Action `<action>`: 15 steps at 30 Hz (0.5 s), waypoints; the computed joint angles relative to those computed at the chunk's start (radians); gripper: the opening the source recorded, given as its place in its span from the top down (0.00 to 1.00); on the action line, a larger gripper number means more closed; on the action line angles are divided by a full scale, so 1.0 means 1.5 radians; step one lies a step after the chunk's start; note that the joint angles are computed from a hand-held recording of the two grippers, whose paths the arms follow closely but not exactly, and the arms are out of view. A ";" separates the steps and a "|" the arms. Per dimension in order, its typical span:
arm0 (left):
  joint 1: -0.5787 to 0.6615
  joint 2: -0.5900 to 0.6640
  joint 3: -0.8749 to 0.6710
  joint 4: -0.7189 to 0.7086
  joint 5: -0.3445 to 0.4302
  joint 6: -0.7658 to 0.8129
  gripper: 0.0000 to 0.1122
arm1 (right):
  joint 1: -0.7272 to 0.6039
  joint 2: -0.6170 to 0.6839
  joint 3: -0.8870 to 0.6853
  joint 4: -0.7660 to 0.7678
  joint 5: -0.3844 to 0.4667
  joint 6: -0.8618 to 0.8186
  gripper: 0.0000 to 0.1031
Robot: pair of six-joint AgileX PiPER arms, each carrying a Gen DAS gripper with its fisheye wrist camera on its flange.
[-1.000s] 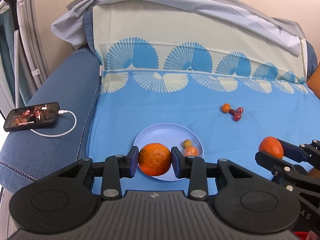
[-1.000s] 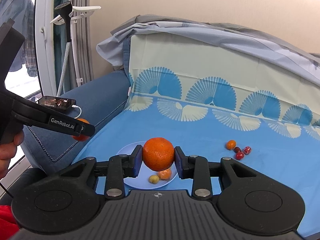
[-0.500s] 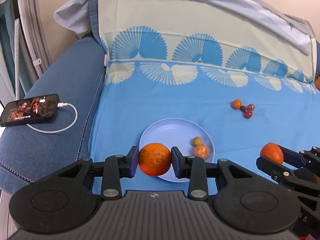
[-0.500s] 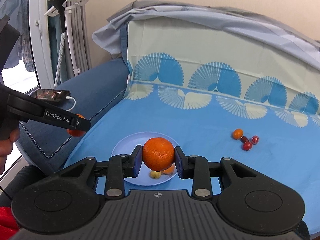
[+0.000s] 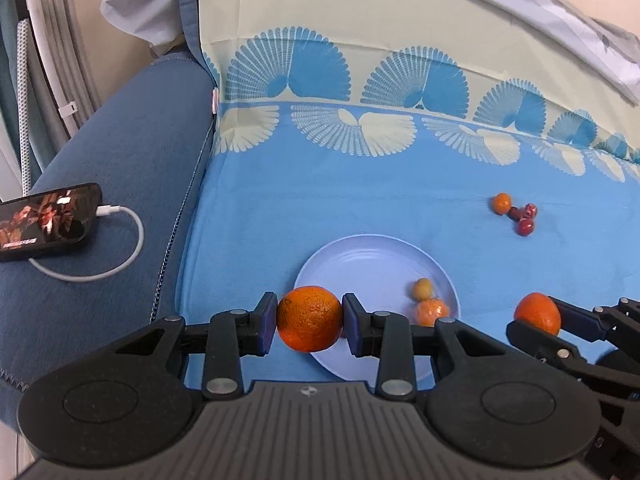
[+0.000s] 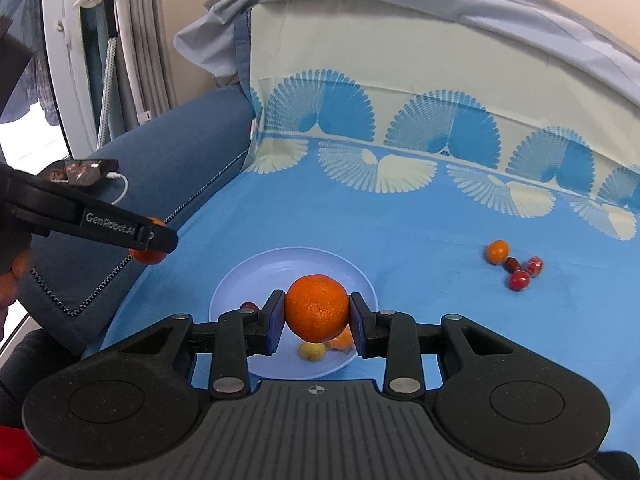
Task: Organize fruits
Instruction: 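Carry both tangerines from the cluster over the light blue plate, then open both tools to drop the tangerines onto the plate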
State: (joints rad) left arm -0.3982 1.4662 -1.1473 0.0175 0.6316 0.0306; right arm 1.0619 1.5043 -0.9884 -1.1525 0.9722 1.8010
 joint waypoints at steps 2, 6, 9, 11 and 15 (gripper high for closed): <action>0.001 0.035 -0.024 -0.005 0.007 -0.003 0.66 | -0.032 0.017 -0.005 0.000 -0.039 -0.012 0.66; -0.004 0.091 -0.049 -0.009 -0.008 0.008 0.66 | -0.091 0.057 -0.022 -0.001 -0.102 -0.036 0.66; -0.009 0.143 -0.078 -0.011 -0.012 0.019 0.66 | -0.130 0.089 -0.036 0.001 -0.136 -0.050 0.66; -0.015 0.179 -0.099 -0.007 -0.014 0.023 0.66 | -0.153 0.108 -0.039 0.003 -0.158 -0.060 0.66; -0.023 0.239 -0.138 -0.002 -0.031 0.033 0.66 | -0.187 0.143 -0.045 0.006 -0.198 -0.084 0.66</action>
